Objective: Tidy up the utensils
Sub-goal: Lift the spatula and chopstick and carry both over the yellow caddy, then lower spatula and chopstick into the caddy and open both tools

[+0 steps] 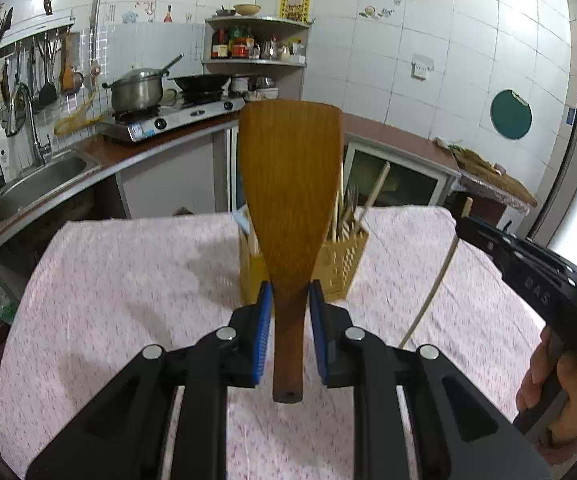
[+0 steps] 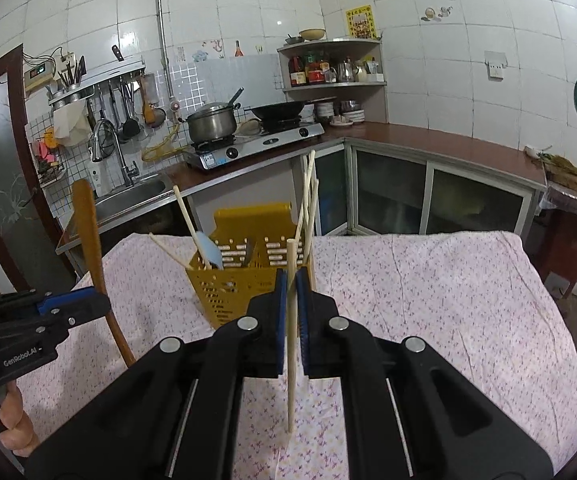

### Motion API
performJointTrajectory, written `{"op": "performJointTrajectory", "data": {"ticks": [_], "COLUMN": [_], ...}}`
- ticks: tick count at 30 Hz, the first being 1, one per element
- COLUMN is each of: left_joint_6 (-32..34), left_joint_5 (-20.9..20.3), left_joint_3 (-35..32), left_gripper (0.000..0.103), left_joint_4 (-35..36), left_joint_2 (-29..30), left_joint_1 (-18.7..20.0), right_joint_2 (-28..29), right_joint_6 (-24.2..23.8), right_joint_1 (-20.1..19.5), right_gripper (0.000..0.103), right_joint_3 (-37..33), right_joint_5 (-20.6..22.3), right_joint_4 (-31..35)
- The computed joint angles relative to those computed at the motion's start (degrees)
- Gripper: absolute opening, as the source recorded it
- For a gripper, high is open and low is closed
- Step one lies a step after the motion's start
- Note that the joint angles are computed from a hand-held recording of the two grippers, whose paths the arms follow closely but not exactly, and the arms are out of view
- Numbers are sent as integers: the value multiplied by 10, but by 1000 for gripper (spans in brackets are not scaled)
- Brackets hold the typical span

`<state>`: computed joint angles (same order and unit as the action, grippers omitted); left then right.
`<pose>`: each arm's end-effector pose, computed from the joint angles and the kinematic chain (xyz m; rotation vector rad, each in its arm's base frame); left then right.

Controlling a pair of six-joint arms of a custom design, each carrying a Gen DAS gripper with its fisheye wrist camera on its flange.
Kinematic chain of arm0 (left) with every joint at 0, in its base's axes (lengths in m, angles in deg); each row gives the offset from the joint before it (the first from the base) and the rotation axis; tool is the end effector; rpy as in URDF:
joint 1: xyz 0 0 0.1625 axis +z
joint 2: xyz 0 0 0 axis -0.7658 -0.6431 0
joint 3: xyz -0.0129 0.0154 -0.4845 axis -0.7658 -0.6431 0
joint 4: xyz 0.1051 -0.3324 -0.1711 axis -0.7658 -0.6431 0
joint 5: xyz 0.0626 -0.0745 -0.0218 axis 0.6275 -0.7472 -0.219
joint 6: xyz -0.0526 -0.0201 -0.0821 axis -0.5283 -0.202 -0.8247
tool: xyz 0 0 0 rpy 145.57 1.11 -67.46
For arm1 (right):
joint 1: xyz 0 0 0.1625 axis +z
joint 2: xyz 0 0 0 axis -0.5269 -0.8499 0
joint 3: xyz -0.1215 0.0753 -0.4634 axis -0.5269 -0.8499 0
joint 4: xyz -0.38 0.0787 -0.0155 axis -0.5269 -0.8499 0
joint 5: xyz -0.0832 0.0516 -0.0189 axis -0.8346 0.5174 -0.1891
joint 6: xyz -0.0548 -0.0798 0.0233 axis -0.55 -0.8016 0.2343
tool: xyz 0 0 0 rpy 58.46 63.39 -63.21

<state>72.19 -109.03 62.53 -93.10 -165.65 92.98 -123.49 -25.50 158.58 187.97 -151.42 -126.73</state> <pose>-0.2070 -0.4602 0.3420 0.8663 2.4008 -0.9407 0.3864 -0.4170 0.2378 0.5175 -2.2039 1.2392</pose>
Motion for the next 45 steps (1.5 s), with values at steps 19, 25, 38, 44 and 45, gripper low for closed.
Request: {"op": "performJointTrajectory", "data": {"ticks": [19,25,38,44,45], "left_joint_6": [105,133,145,139,139], "left_joint_5": [-18,-22,-45,-48,-49], "left_joint_3": [-159,-165,-156,-155,-154], "left_gripper": [20,20,20,20,20], "left_joint_4": [-83,-116,-149,-141,-140], "left_joint_2": [107,138,168,169,167], "left_joint_1": [20,43,86,94,95], "right_joint_2": [11,29,53,54,52], "right_joint_6": [-105,-123,-130,-125,-118], "right_joint_1": [2,-8,-42,-50,-52], "right_gripper": [6,6,6,6,6], "right_joint_3": [-188,-233,-236,-214,-209], "right_joint_5": [26,42,77,80,80], "right_joint_4": [56,69,47,54,63]}}
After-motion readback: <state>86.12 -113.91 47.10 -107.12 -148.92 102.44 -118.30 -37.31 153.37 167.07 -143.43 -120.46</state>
